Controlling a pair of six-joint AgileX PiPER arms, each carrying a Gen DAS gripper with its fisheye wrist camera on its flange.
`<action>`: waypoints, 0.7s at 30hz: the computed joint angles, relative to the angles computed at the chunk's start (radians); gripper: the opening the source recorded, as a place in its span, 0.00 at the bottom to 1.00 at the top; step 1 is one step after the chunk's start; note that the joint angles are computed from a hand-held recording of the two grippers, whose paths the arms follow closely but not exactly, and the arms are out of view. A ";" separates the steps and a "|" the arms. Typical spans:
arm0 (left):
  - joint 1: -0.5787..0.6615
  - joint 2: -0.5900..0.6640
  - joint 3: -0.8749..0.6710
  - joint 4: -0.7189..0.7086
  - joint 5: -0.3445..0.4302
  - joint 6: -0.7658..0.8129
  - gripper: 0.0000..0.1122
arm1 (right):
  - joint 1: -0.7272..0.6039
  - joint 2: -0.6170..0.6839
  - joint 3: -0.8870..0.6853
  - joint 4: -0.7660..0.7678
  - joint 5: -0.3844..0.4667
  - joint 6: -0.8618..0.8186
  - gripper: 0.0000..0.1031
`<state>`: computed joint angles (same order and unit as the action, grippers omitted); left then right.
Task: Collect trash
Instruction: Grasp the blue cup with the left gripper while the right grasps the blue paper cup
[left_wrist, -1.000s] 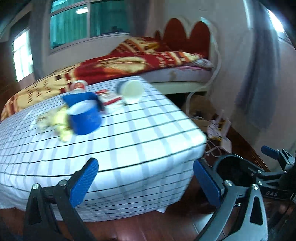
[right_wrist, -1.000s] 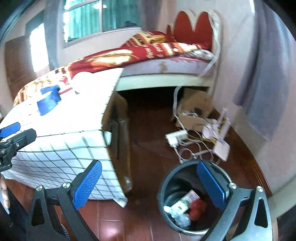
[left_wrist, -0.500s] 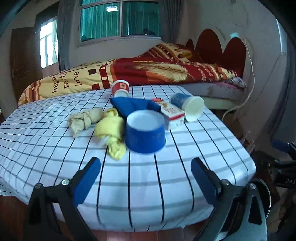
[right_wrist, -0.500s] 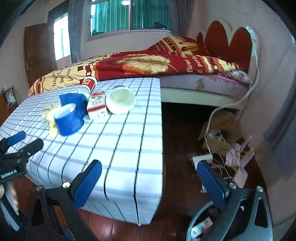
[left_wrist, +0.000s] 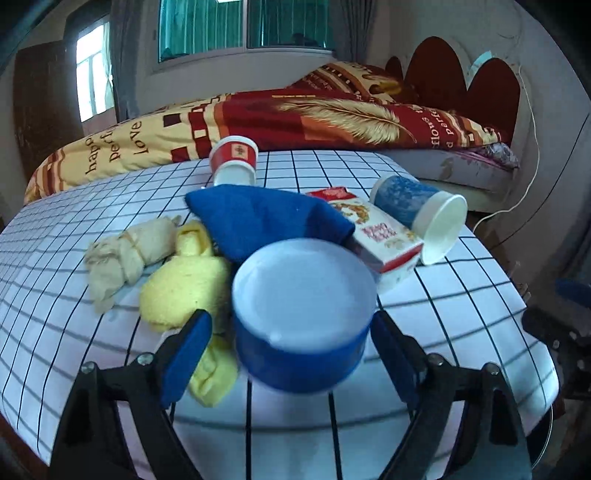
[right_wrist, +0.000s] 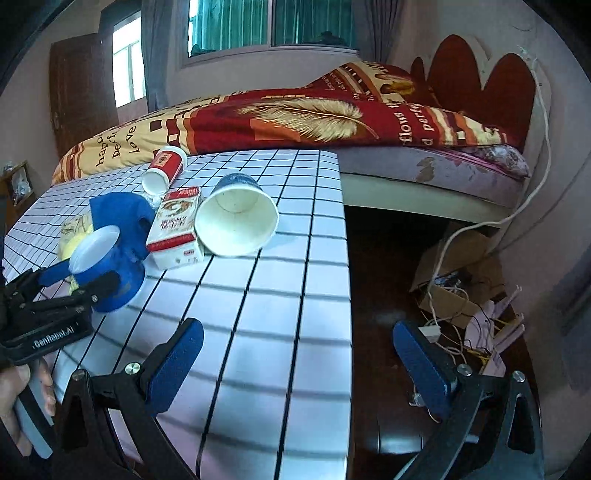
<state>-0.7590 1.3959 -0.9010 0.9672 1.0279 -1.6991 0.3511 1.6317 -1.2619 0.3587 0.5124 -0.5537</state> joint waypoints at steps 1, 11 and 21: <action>0.013 0.005 -0.005 -0.001 -0.014 0.014 0.76 | 0.011 0.032 -0.042 -0.027 0.013 0.025 1.00; 0.118 -0.014 -0.012 -0.009 -0.123 0.083 0.68 | 0.066 0.380 -0.550 -0.093 0.249 0.143 0.69; 0.086 -0.030 -0.001 -0.006 -0.105 0.074 0.68 | 0.070 0.467 -0.677 -0.038 0.339 0.120 0.09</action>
